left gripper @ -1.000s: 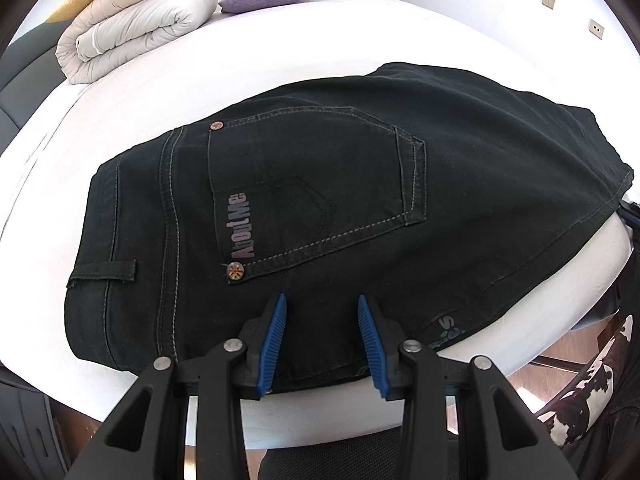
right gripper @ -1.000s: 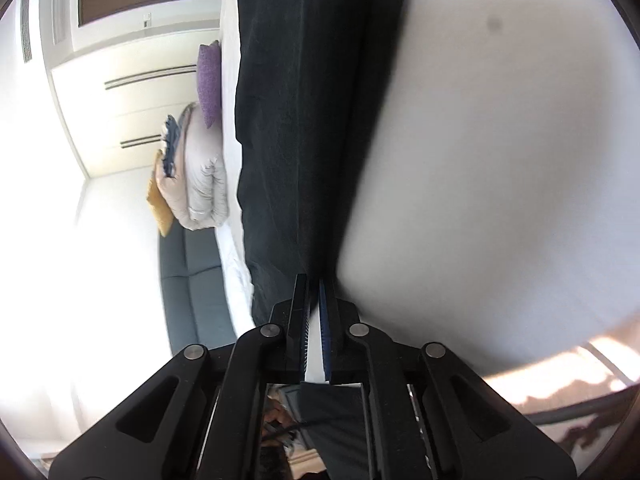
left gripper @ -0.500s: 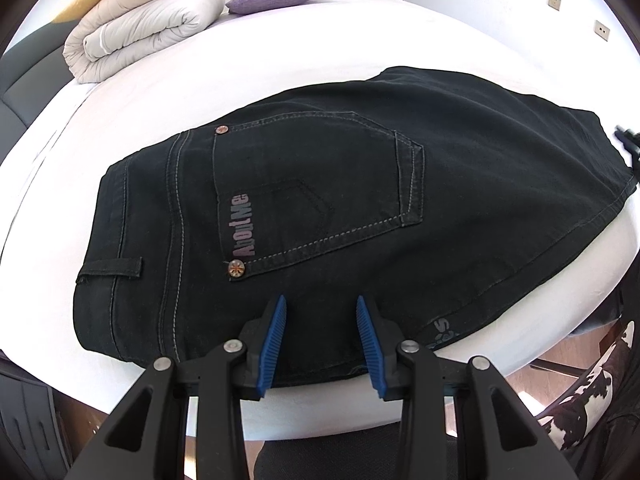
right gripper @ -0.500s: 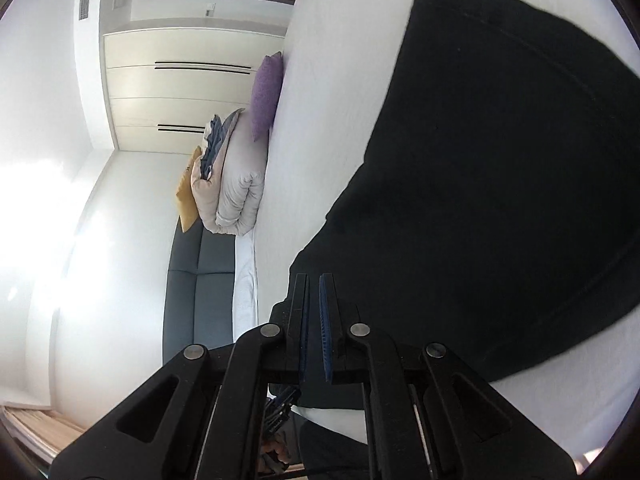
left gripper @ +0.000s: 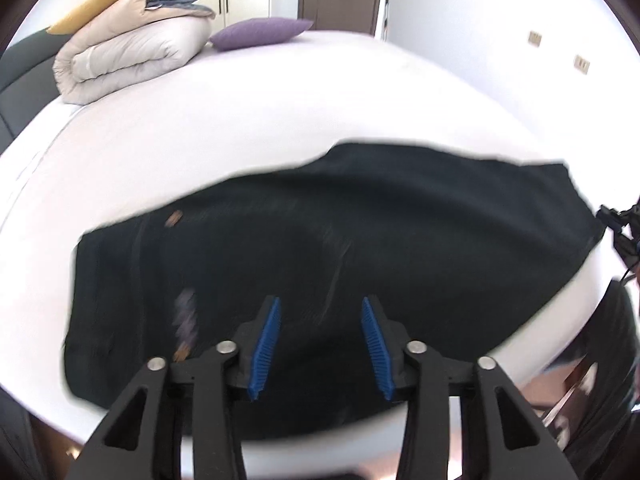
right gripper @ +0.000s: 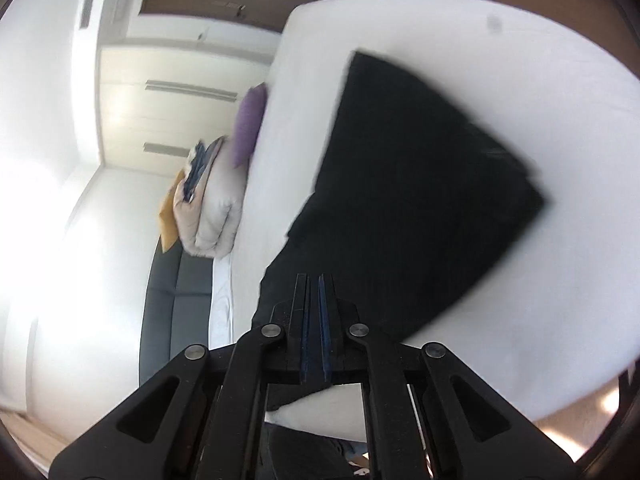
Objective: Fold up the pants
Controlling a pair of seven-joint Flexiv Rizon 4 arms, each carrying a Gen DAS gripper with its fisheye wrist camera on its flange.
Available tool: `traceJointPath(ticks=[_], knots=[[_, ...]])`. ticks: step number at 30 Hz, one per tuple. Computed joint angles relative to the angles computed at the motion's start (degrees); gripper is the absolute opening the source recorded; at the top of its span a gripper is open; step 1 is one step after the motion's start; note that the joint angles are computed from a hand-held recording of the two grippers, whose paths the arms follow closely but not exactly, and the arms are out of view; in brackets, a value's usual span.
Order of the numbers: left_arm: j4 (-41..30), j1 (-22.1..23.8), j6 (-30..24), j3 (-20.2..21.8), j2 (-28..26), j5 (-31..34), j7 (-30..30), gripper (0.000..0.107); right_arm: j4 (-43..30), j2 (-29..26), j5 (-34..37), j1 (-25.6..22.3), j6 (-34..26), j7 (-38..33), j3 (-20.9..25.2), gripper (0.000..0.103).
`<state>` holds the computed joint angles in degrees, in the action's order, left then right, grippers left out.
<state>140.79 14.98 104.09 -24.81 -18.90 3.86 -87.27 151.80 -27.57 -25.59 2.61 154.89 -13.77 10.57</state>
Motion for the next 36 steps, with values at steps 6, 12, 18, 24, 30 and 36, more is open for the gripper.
traceJointPath(ticks=[6,12,18,24,30,36], knots=[[-10.49,-8.31,-4.71,4.09,-7.96,-4.35,1.44,0.046,-22.83,-10.76,-17.86,2.92,-11.23,13.32,3.31,0.004],[-11.52,-10.4,-4.83,7.12,-11.18,-8.42,1.75,0.045,-38.21,-23.09,-23.39,9.49,-18.48,22.94,4.79,0.004],[-9.06,-2.76,-0.73,1.01,-13.28,-5.48,2.05,0.044,-34.39,-21.95,-8.91,8.74,-14.18,16.45,1.74,0.003],[-9.94,-7.11,0.06,5.18,-13.32,-4.96,0.59,0.044,-21.88,-17.85,12.94,6.36,-2.01,10.89,-0.82,0.001],[-9.48,-12.28,-0.56,10.14,-10.9,-6.13,-0.94,0.044,-15.97,-15.0,19.55,4.13,3.55,10.39,-1.48,0.002],[-12.42,-12.93,-1.12,6.69,-10.05,-5.23,-0.39,0.044,-17.66,-9.26,14.71,6.49,-5.28,6.76,-0.88,0.004]])
